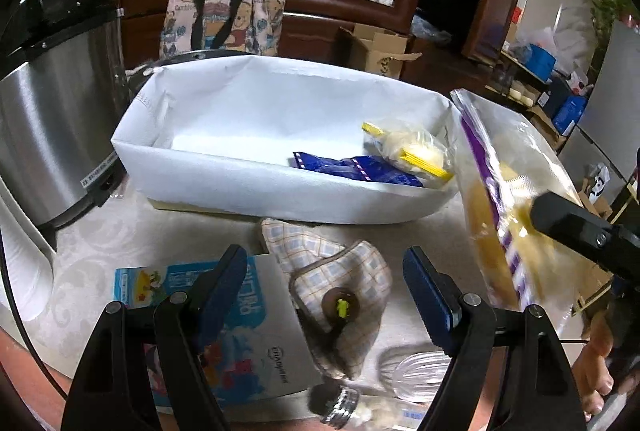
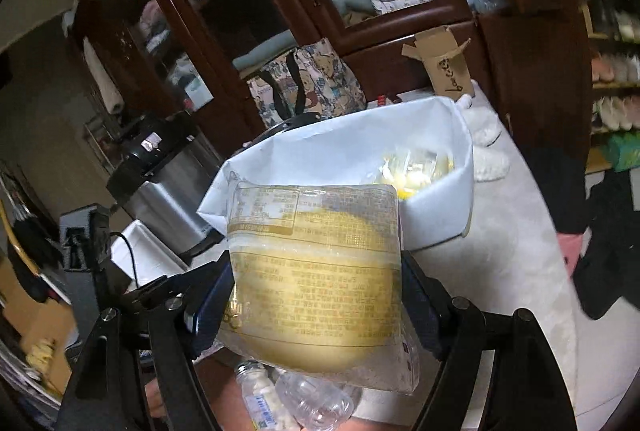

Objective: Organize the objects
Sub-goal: 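Lower the yellow cake bag into the white box and open the right gripper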

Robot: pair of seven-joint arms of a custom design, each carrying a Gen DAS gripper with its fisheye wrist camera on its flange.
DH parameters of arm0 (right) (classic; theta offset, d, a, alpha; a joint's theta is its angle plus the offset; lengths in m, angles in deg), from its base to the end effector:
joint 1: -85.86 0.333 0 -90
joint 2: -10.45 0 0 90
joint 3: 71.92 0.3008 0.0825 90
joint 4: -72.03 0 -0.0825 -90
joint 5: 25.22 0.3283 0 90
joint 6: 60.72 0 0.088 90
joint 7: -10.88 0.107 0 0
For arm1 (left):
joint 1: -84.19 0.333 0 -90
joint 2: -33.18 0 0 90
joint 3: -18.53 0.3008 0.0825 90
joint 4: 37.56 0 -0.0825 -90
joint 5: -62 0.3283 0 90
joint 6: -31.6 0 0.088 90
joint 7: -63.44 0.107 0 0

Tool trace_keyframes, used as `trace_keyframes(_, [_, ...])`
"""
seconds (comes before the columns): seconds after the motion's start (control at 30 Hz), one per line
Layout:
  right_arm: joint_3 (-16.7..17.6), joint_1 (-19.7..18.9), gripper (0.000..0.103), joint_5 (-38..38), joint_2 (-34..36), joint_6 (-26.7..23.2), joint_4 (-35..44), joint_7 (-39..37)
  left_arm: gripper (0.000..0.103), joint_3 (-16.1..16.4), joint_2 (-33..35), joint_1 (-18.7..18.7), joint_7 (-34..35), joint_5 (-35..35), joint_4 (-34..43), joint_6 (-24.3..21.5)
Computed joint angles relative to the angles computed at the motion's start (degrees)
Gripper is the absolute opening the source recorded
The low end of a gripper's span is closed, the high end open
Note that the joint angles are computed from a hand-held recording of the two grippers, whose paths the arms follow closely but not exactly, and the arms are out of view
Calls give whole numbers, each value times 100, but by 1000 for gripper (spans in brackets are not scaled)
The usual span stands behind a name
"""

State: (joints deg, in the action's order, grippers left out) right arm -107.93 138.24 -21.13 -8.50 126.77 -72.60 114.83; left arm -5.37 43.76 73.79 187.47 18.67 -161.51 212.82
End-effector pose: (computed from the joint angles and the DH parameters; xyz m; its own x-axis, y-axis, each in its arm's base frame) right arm 0.4347 0.0951 0.5157 0.1099 -0.8935 -0.4353 -0.6131 0.2838 -0.7373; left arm 0.4928 -0.2490 0.4189 -0.4451 -0.8768 0.1819 -0.6744 0.1946 -0.7122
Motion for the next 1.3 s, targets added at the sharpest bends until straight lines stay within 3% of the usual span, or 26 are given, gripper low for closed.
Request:
trace_keyframes(0.1, [899,-1013,77,-4,216,-398,298,265,79,166,5,-32,-210,166,197,-416])
trace_keyframes(0.2, [1409,-1638,77,78,289,-699,557,409,79,309,11,5,-204,129,523,-1138])
trace_keyframes(0.37, [1961,-2365,77,240,282,-1293,783,581,79,906,-95,-441,-1208,1392,476,-1189])
trace_keyframes(0.47, [2439,-2916,77,103,147,-1576,739,705,79,846,-255,-314,-1082,1410,323,-1221])
trace_keyframes(0.53, [2618,-3127,77,141,61,-1809,757,644,79,740,-319,-142,-663,1047,432,-1660])
trace_keyframes(0.67, [2727,-3300,77,493,134,-2448,1183,429,79,861,-248,-129,-676,1097,928,-2599])
trace_keyframes(0.8, [2909,-3464,77,822,456,-2534,1613,345,79,822,96,0,-410,586,1709,-3408])
trace_keyframes(0.87, [2856,-3368,77,1332,693,-2395,1795,94,79,809,309,-52,-316,529,1919,-3216])
trace_keyframes(0.93, [2833,-3316,77,1891,978,-2245,1988,-169,79,902,580,-190,-570,940,2161,-3017])
trace_keyframes(1.03, [2969,-3467,77,2150,1513,-2085,2406,-330,79,810,864,-109,-493,925,2284,-2700])
trace_keyframes(1.17, [3238,-3780,77,1483,2199,-2054,3027,118,77,608,1064,93,-134,649,2213,-2220])
trace_keyframes(1.3, [3467,-3969,78,974,2825,-2370,3584,533,75,465,898,212,293,561,1880,-1872])
